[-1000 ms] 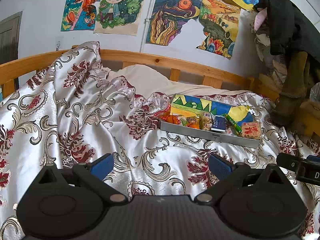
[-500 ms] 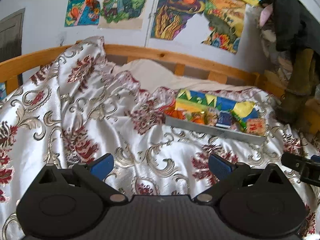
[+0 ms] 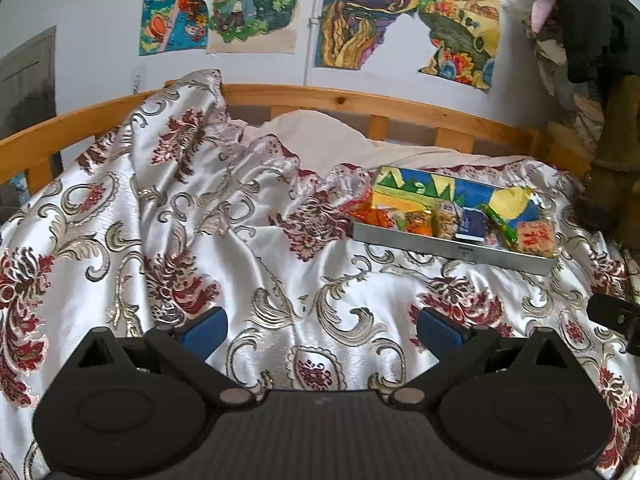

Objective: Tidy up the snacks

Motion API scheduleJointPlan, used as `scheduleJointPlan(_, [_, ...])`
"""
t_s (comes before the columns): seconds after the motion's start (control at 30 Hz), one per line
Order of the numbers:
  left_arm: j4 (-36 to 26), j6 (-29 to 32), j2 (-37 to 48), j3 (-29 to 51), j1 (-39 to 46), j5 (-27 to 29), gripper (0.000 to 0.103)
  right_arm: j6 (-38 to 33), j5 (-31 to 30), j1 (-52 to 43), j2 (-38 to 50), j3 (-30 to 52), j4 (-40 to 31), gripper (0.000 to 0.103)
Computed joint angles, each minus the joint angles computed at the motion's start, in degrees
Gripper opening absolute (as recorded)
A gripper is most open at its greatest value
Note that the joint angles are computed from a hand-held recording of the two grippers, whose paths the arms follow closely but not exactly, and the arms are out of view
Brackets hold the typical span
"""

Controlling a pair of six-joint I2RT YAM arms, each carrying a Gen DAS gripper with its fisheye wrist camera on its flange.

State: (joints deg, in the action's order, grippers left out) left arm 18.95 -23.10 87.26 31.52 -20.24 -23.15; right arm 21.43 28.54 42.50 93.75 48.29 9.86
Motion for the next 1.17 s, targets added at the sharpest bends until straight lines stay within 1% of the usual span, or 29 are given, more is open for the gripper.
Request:
scheduleJointPlan(0.23, [1.6, 1.8, 0.0, -0.6, -0.6, 0.6, 0.103, 0.1, -0.6, -0.3, -0.3, 0.2, -0.7, 0.102])
scheduleJointPlan(1.17, [1.7, 3.0, 1.1, -0.4, 0.0, 1.5, 0.103, 1.3, -2.4, -0.8, -0.2, 0.3, -1.9, 0.102])
